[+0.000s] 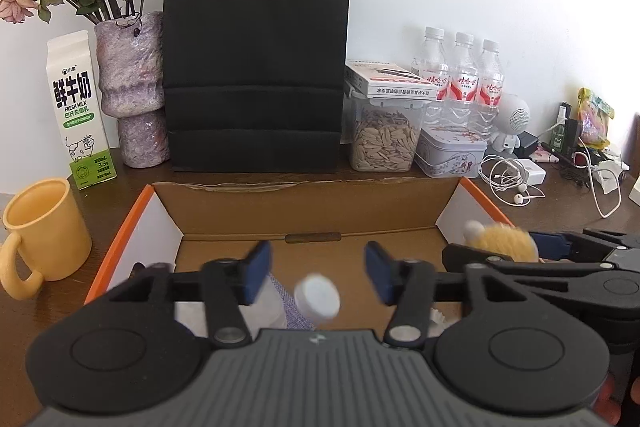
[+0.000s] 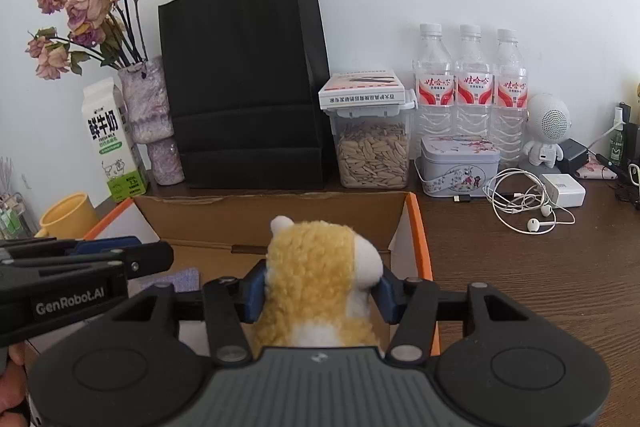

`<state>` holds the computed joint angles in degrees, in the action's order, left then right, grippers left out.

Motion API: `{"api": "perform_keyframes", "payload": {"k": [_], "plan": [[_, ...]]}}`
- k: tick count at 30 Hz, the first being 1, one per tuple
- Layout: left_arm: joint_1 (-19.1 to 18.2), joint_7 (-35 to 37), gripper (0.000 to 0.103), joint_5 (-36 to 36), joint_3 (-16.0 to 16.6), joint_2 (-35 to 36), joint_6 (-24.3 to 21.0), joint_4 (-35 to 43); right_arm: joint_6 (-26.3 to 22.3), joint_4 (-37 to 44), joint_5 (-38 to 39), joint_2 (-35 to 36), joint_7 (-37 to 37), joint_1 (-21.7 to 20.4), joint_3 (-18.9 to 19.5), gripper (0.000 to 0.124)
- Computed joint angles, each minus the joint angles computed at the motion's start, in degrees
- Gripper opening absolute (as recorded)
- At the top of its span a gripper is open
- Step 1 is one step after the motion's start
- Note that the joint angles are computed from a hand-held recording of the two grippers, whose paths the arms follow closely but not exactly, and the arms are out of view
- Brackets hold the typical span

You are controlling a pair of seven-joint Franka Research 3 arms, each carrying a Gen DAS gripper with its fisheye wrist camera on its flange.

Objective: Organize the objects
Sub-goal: 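Carry the cap into the box with the left gripper while the right gripper carries the sheep plush there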

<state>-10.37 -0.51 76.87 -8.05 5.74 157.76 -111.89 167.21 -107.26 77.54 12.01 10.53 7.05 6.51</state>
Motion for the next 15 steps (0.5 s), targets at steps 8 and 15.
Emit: {"api": "perform_keyframes", "payload": {"k": [8, 15], "plan": [[0.37, -4.43, 0.103, 1.9, -0.18, -1.31, -2.91, -0.63, 4.27, 0.41, -0.87, 0.63, 2.09, -0.07, 0.59, 0.089], [0.7, -3.56, 0.103, 1.04, -0.37, -1.29, -2.35, -0.62, 2.88, -0.26, -0.47, -0.07, 0.67, -0.28, 0.8, 0.091]]}}
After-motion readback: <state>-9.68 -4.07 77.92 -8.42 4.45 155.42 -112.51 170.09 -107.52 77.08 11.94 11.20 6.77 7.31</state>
